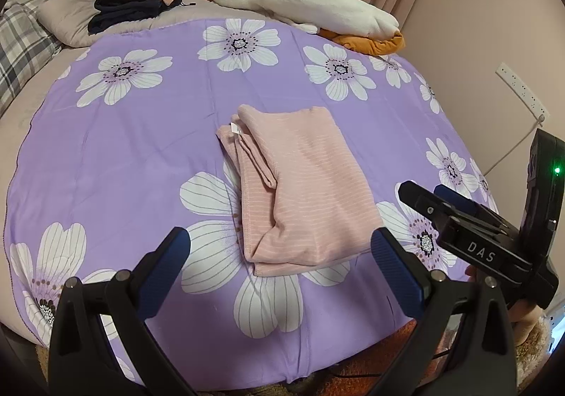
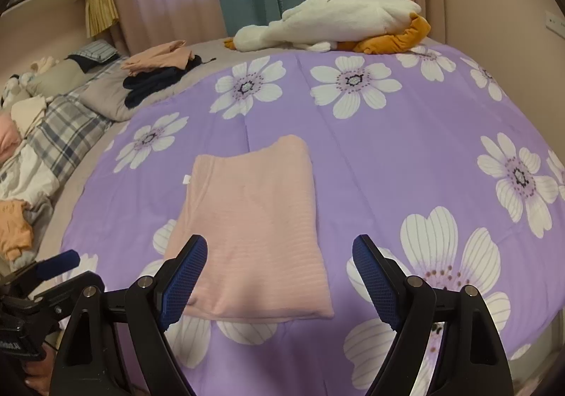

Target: Fold small clothes

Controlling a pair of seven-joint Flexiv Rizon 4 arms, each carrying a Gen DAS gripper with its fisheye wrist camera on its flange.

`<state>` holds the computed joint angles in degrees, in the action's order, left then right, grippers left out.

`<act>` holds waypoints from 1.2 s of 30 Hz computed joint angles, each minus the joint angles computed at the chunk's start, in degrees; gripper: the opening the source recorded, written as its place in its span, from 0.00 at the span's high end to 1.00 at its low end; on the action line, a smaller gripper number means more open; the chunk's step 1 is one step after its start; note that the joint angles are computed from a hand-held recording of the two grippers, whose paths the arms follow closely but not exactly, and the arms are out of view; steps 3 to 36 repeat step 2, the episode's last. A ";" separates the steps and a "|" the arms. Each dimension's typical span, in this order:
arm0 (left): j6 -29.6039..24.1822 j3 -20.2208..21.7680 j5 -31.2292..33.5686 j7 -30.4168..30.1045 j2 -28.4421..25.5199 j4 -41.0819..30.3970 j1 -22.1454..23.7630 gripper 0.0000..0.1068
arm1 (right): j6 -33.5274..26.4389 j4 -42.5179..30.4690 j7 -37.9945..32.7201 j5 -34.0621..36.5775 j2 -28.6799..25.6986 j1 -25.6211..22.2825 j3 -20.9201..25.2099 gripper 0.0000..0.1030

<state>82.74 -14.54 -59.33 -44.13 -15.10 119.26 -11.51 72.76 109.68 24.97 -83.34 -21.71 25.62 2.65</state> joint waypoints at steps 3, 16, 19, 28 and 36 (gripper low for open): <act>0.08 -0.10 -0.08 0.19 -0.06 -0.08 -0.03 0.04 | 0.29 -0.12 0.16 -0.18 -0.19 0.02 0.02 0.18; 0.08 -0.10 -0.08 0.19 -0.06 -0.08 -0.03 0.04 | 0.29 -0.12 0.16 -0.18 -0.19 0.02 0.02 0.18; 0.08 -0.10 -0.08 0.19 -0.06 -0.08 -0.03 0.04 | 0.29 -0.12 0.16 -0.18 -0.19 0.02 0.02 0.18; 0.08 -0.10 -0.08 0.19 -0.06 -0.08 -0.03 0.04 | 0.29 -0.12 0.16 -0.18 -0.19 0.02 0.02 0.18; 0.08 -0.10 -0.08 0.19 -0.06 -0.08 -0.03 0.04 | 0.29 -0.12 0.16 -0.18 -0.19 0.02 0.02 0.18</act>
